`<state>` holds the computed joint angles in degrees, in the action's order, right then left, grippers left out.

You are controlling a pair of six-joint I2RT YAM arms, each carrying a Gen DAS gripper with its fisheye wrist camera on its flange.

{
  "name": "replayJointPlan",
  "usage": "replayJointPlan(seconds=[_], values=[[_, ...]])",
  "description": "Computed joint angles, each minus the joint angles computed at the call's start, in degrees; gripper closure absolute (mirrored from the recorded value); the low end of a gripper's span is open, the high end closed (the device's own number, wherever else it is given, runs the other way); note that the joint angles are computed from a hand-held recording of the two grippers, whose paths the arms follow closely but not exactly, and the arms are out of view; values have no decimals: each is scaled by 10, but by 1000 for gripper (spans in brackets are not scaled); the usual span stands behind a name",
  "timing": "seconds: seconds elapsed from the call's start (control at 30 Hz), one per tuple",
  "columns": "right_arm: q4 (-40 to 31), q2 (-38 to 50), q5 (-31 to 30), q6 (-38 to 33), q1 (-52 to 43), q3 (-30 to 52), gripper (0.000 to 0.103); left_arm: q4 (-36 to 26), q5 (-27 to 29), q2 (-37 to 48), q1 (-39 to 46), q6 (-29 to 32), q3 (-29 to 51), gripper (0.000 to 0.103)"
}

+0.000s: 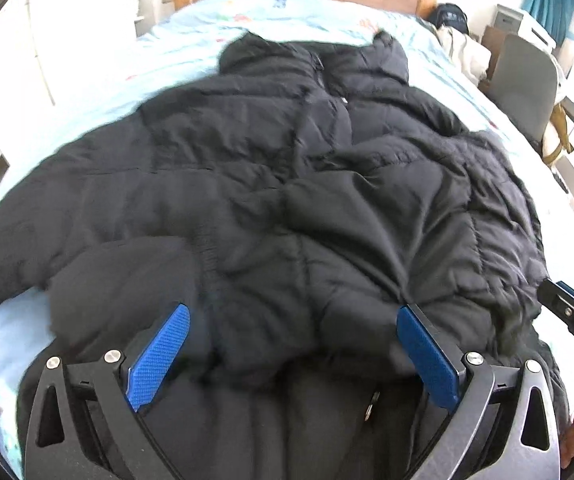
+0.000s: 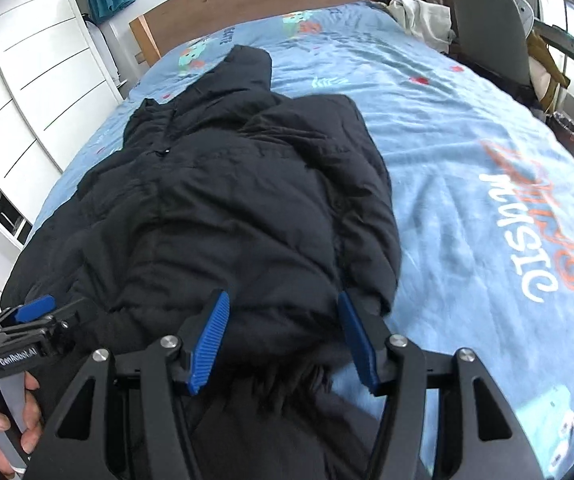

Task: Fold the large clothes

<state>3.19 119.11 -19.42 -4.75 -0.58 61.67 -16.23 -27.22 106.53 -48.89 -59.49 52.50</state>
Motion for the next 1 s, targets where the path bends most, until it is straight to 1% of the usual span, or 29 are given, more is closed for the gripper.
replayJointPlan(seconds=[0.07, 0.17, 0.23, 0.27, 0.4, 0.43, 0.47, 0.5, 0.53, 0.57, 0.63, 0.73, 0.8, 0.83, 0.9, 0.93, 1.0], values=[[4, -50, -10, -1, -5, -47, 47, -21, -17, -48, -21, -26, -29, 1], [5, -144, -12, -11, -11, -128, 47, -70, -43, -115, -61, -59, -53, 1], [-3, -208, -12, -20, -13, -173, 47, -100, -62, -146, -82, -71, -51, 1], [-11, -248, -11, -23, -14, -200, 47, -129, -78, -171, -105, -87, -52, 1], [-67, -396, -16, -32, -21, -274, 47, -237, -110, -230, -167, -121, -13, 1], [-87, -434, -18, -34, -23, -287, 47, -256, -116, -236, -179, -127, -2, 1], [-112, -477, -20, -36, -27, -301, 47, -291, -127, -252, -203, -142, 16, 1], [-136, -516, -21, -36, -30, -311, 47, -307, -131, -263, -216, -148, 24, 1], [-166, -558, -24, -36, -34, -319, 47, -331, -140, -275, -235, -159, 34, 1], [-189, -587, -27, -38, -39, -322, 47, -368, -156, -286, -259, -174, 55, 1], [-253, -660, -38, -51, -58, -326, 47, -415, -178, -301, -289, -192, 82, 1], [-340, -751, -61, -74, -92, -322, 47, -459, -196, -333, -326, -209, 104, 1], [-397, -798, -84, -97, -128, -312, 47, -503, -206, -342, -344, -235, 125, 1], [-419, -811, -96, -110, -148, -305, 47, -518, -208, -346, -349, -243, 133, 1], [-485, -847, -143, -153, -216, -286, 47, -547, -217, -357, -366, -262, 144, 1], [-500, -852, -155, -162, -231, -279, 47, -561, -223, -360, -371, -271, 147, 1], [-551, -864, -194, -206, -291, -256, 47, -607, -237, -361, -381, -306, 157, 1]])
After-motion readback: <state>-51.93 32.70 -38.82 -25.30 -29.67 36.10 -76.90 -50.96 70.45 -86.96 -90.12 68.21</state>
